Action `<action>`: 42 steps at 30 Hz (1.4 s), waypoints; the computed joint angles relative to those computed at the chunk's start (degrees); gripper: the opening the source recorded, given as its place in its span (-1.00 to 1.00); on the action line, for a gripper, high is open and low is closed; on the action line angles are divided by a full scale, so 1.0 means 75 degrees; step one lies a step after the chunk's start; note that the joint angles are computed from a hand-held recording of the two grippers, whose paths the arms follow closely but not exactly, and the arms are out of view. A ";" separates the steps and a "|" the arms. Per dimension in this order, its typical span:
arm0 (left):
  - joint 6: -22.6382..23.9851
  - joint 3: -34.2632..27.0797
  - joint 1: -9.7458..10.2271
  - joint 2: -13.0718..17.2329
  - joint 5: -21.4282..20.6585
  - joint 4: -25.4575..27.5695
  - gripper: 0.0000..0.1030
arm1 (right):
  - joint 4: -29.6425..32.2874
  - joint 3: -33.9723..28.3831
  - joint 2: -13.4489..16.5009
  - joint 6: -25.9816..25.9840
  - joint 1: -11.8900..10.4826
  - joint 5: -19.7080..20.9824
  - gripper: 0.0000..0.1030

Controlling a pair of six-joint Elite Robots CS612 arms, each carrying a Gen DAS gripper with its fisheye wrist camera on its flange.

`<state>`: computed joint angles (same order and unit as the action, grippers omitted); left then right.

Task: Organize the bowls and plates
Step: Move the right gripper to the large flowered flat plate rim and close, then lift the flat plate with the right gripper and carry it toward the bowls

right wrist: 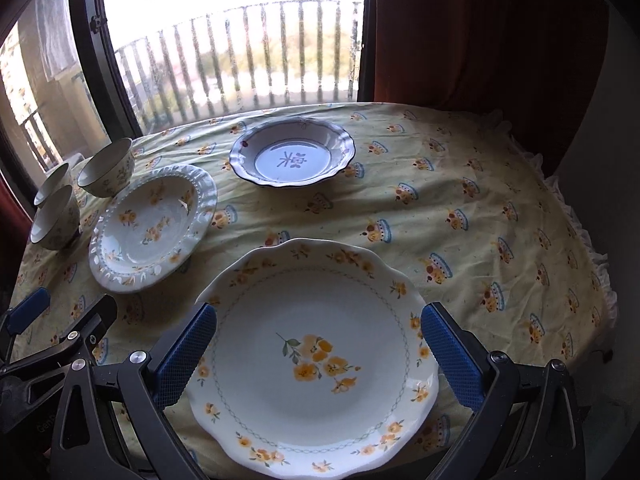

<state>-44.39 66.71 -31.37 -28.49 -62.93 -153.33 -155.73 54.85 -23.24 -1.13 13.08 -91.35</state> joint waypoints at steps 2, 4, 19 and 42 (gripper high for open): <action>-0.0168 -0.0242 -0.0033 0.0129 -0.0068 0.0291 0.84 | 0.0189 -0.0134 0.0081 -0.0143 -0.0076 0.0063 0.99; -0.0323 -0.0474 -0.0059 0.0257 -0.0149 0.0572 0.81 | 0.0393 -0.0287 0.0181 -0.0257 -0.0151 0.0135 0.99; -0.0761 -0.1796 -0.0113 0.1007 -0.1066 0.2010 0.44 | 0.2003 -0.1197 0.0756 -0.0906 -0.0449 0.0584 0.70; -0.1064 -0.2280 -0.0067 0.1157 -0.1268 0.2764 0.38 | 0.3070 -0.1995 0.1132 -0.1133 -0.0507 0.1027 0.35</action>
<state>-52.36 49.61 -31.88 -19.81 -72.44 -132.60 -132.70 39.88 -14.75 -9.62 9.28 -83.64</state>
